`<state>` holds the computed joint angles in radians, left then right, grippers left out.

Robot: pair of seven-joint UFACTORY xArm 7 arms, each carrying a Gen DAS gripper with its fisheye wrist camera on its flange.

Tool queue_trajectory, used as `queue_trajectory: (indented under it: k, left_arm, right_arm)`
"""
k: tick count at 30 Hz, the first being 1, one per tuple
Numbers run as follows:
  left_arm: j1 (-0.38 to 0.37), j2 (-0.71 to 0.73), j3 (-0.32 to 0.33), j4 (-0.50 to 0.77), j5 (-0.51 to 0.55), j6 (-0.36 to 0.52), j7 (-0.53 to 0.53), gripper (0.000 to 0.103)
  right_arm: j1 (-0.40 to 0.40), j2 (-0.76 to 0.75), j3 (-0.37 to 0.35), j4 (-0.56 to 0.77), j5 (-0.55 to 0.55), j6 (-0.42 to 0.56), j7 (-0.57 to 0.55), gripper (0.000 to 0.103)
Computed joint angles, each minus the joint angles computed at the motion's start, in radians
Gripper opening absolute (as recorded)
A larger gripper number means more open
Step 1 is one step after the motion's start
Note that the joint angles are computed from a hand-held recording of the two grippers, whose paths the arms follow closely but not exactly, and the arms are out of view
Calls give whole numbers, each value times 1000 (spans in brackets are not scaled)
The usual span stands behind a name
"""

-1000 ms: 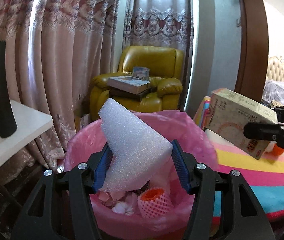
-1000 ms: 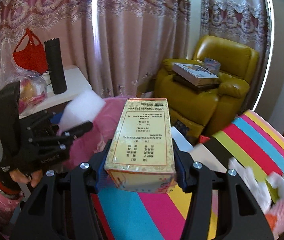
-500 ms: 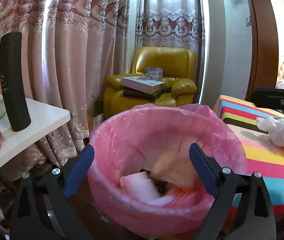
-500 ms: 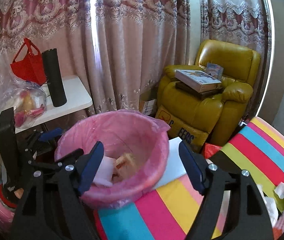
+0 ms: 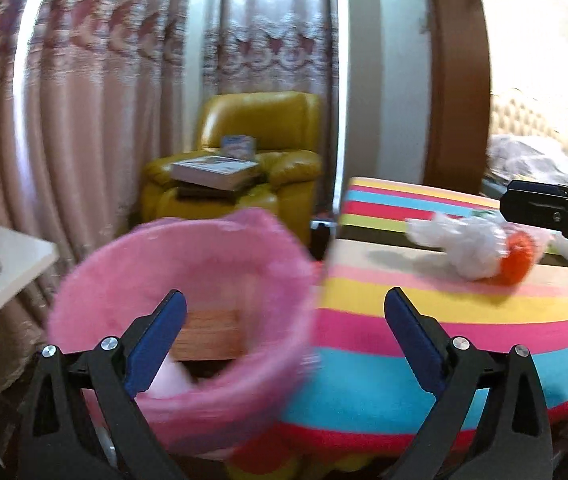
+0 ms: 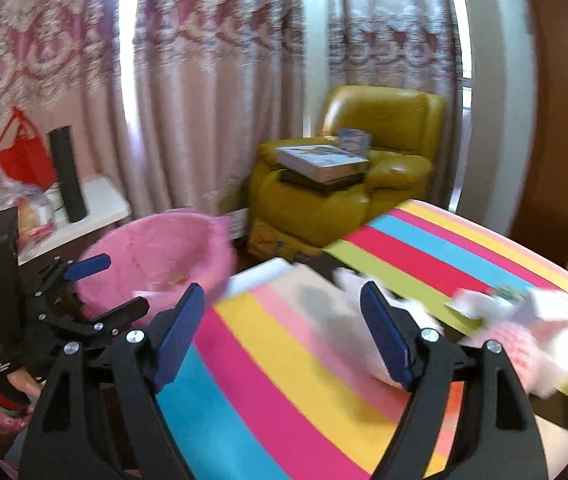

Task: Collect trash
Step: 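Return both tools from the bin to the table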

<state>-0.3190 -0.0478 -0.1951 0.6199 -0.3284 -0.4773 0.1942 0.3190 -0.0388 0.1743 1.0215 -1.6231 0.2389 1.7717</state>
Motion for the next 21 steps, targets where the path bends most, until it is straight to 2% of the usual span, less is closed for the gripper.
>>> queue_trajectory:
  k: [6,9,10,11,14,16,19,21]
  left_arm:
    - [-87,70,-38,123,-5,92,-27,94]
    - [-188,123,-30,200,-143,92,106,94]
    - [-254,149,-4,240,-222,94,181,94]
    - [-278,166,1,262,-259,97,215,94]
    - [-368,212,47,326,-304,120,252,94]
    - [-402,235,65,356,-293,140,243,94]
    - [-522,284,159,419,-347,144,291,94]
    - [-570,310,209,450,-358,170,300,94]
  right_arm:
    - [-56,-195,-15,-216,17,40,84,79]
    - [-96,-299,-14,-327,42,61,92,80]
    - [-111,-335,-14,-365,53,69,93,80]
    - [-127,-378,-18,-408,66,72,95,80]
    - [-179,-480,-26,-513,94,70,110,81]
    - [-214,-530,-26,-564,123,71,104,81]
    - [-263,-609,-24,-635,171,78,84,81]
    - [-301,-652,-25,-672,181,73,81,81]
